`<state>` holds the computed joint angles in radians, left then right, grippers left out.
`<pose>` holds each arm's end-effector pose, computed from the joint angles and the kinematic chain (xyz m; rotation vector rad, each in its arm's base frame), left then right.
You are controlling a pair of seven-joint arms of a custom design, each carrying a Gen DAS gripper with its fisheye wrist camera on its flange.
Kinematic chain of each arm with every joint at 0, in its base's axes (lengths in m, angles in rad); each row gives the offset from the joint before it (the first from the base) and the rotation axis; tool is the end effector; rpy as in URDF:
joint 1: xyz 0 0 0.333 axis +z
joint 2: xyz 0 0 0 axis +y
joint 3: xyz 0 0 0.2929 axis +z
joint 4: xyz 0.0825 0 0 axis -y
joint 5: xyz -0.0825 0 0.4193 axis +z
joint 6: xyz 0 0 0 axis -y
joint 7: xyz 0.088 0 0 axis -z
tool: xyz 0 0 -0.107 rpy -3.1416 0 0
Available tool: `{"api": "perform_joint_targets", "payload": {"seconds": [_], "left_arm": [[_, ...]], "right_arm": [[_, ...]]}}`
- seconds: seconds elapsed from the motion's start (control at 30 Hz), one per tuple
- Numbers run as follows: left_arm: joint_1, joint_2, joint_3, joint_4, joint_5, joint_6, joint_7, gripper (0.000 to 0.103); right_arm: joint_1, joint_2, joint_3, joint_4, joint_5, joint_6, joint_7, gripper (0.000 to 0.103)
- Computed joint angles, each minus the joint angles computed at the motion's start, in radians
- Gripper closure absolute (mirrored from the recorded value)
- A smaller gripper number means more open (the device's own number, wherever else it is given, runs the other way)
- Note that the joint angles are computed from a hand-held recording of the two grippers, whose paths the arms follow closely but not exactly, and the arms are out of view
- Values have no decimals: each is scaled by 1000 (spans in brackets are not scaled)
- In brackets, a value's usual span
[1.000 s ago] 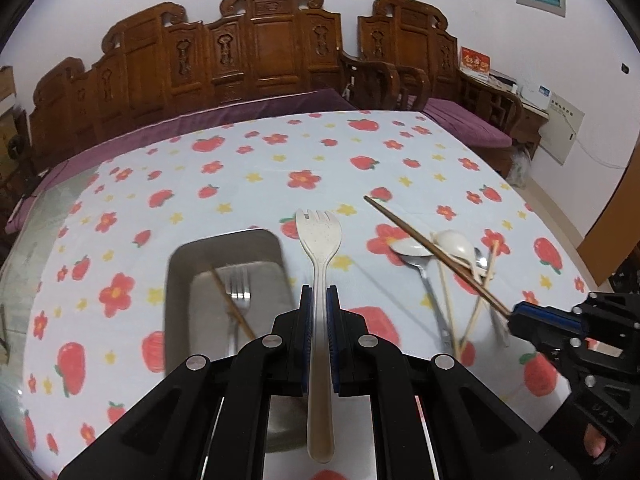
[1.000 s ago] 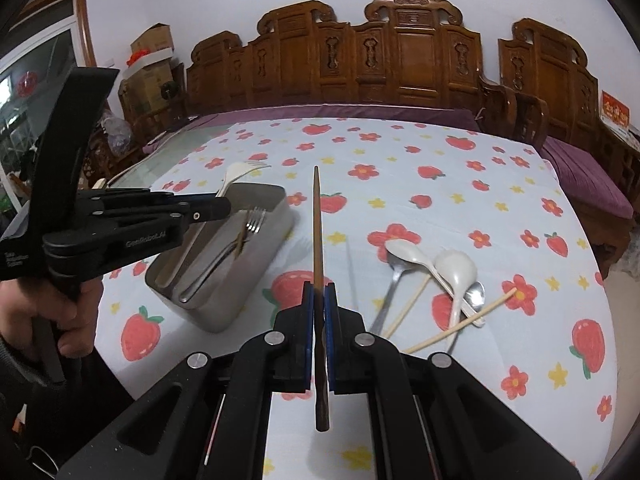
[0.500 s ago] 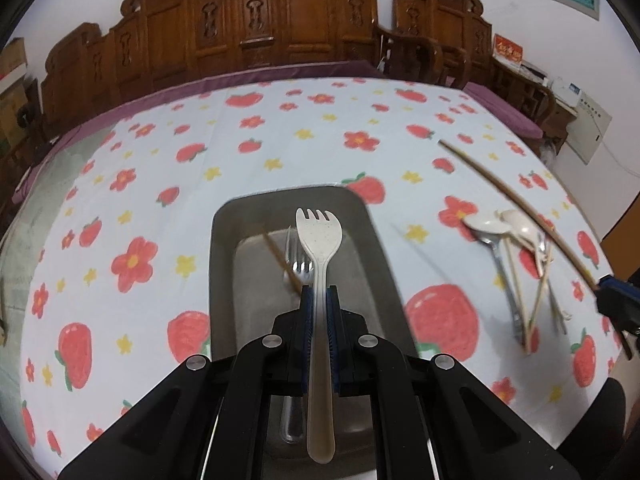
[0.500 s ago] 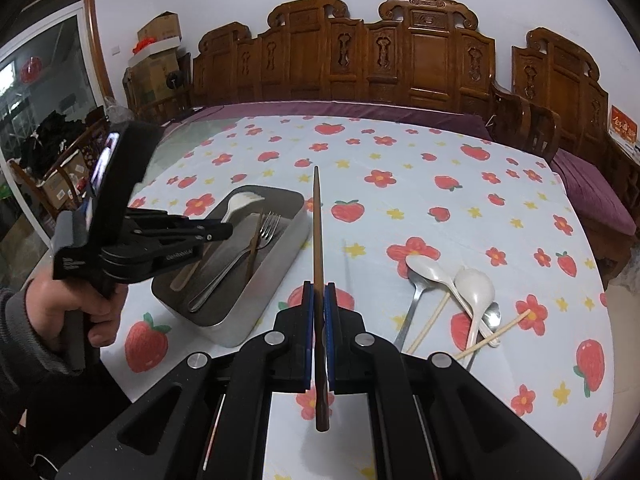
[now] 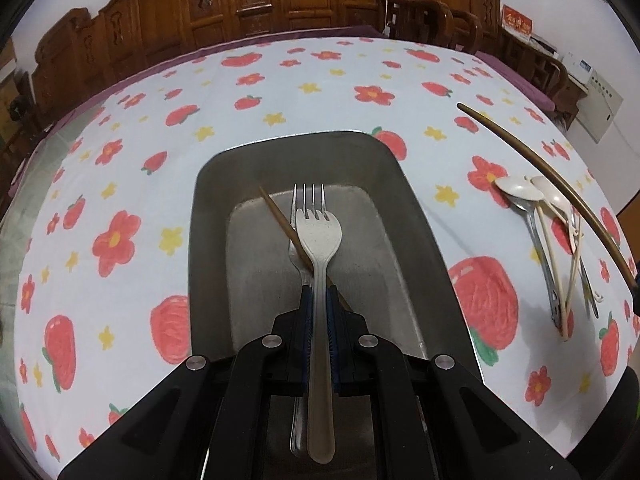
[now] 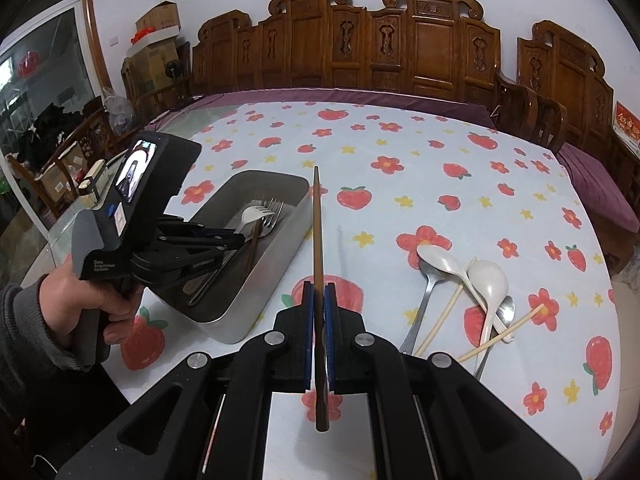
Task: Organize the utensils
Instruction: 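Place the white plastic fork into the tray and open the left tool, then lower the wooden chopstick into the tray and open the right tool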
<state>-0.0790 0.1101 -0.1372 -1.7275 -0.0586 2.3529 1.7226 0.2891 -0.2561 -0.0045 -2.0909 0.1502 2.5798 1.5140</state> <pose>0.6545 -0.1409 0.5351 -1.6101 2.2603 -0.5983 0.5470 0.1571 0.5883 -1.9246 1.5024 -0.4676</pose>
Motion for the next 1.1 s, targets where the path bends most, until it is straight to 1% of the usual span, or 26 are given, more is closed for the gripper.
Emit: {"api": "perform_joint_targets", "payload": {"seconds": [0.07,0.23,0.3,0.33,0.37,0.6,0.73,0.8,0.9,0.93,0.97,1.07,1.1], "left_arm": [[-1,7,1,11,3,-18,-4,97],[8,-14,2,-3,-35,-7,10,95],[14,-24,4,-7,-49,-4,16,91],[16,-29,4,-9,-55,-3,18,87],[19,-41,5,-18,-65,4,27,86],[43,-113,18,-48,-103,31,91,85],[60,-150,28,-63,-115,47,122,75],[68,-163,33,-70,-120,52,129,73],[79,-178,39,-80,-133,63,140,64],[82,-183,41,-85,-135,72,142,57],[85,-187,42,-89,-134,80,140,48],[96,-200,48,-109,-145,122,138,31],[99,-201,49,-110,-147,126,137,28]], "right_arm": [[0,5,0,4,1,-4,0,97],[0,14,3,12,3,-5,3,97],[1,21,5,19,4,-6,1,97],[1,26,7,25,3,-7,3,97],[2,30,9,30,3,-8,3,97],[15,90,27,98,19,-10,3,97],[21,130,43,144,23,-21,9,97],[24,150,50,165,30,-28,11,97],[25,187,60,203,36,-46,15,97],[25,200,64,217,33,-54,19,97],[25,210,68,226,30,-58,23,97],[23,247,77,263,32,-74,31,97],[23,262,80,279,29,-80,39,97]]}}
